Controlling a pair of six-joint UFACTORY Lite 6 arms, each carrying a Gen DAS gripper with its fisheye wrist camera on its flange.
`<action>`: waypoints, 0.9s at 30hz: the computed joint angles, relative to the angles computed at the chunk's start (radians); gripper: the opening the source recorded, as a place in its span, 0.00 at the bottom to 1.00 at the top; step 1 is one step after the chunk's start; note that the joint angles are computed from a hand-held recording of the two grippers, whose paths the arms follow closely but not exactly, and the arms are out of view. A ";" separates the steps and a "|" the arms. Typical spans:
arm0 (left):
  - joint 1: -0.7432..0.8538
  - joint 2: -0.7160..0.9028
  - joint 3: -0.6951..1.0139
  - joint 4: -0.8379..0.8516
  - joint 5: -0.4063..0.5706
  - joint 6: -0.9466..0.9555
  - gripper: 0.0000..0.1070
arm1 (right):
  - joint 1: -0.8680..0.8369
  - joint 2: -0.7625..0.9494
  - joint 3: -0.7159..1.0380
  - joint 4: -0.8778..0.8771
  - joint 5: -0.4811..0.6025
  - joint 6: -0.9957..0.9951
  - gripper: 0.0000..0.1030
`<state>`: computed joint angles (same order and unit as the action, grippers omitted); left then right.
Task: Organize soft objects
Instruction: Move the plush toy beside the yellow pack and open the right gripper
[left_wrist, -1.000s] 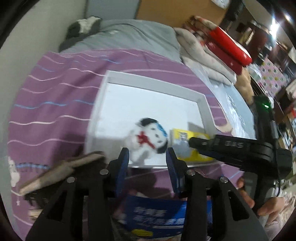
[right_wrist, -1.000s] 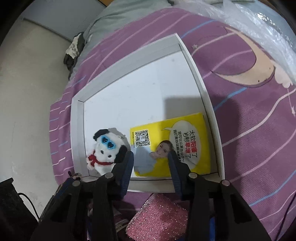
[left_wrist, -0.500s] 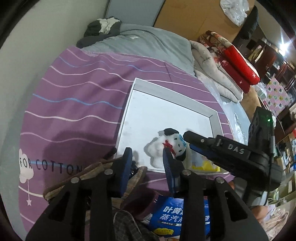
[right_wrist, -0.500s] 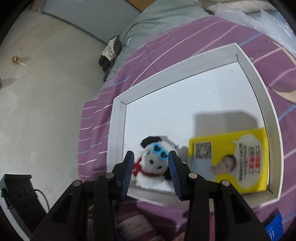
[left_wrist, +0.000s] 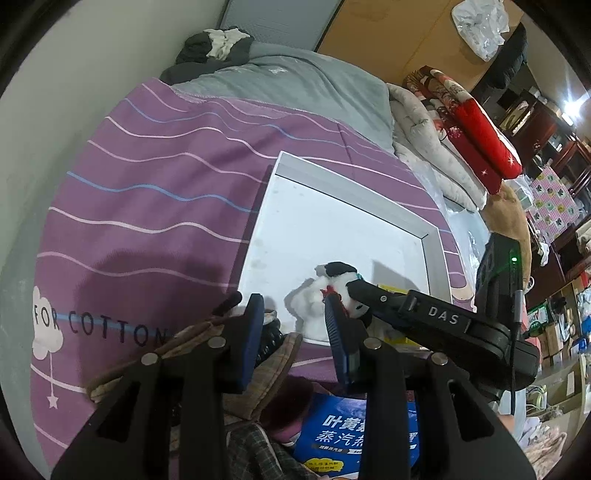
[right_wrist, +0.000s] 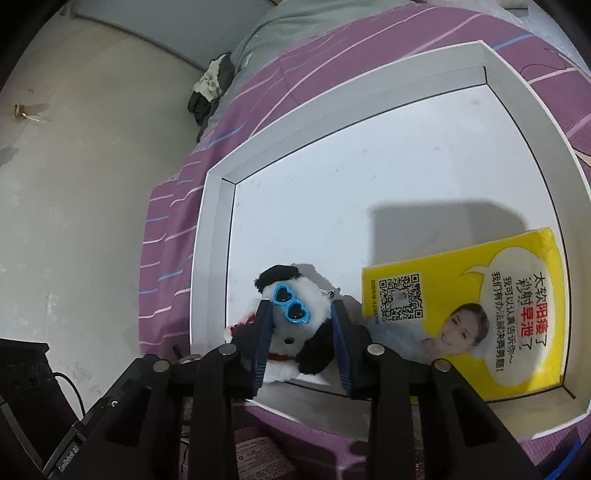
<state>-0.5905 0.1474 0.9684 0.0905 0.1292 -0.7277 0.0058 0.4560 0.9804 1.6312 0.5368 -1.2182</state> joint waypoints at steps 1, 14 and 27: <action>-0.002 0.004 0.004 -0.002 0.002 0.002 0.33 | -0.003 -0.012 -0.013 0.017 0.001 -0.015 0.28; -0.049 0.025 0.047 0.078 0.019 -0.068 0.33 | -0.112 -0.330 -0.185 -0.101 -0.024 0.117 0.28; -0.143 0.083 0.191 0.171 0.195 -0.232 0.40 | -0.270 -0.427 -0.204 -0.457 -0.049 0.455 0.28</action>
<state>-0.7338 0.2299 1.1598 0.2619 0.3245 -0.9596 -0.2644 0.0285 0.7767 1.1743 0.4876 -0.7632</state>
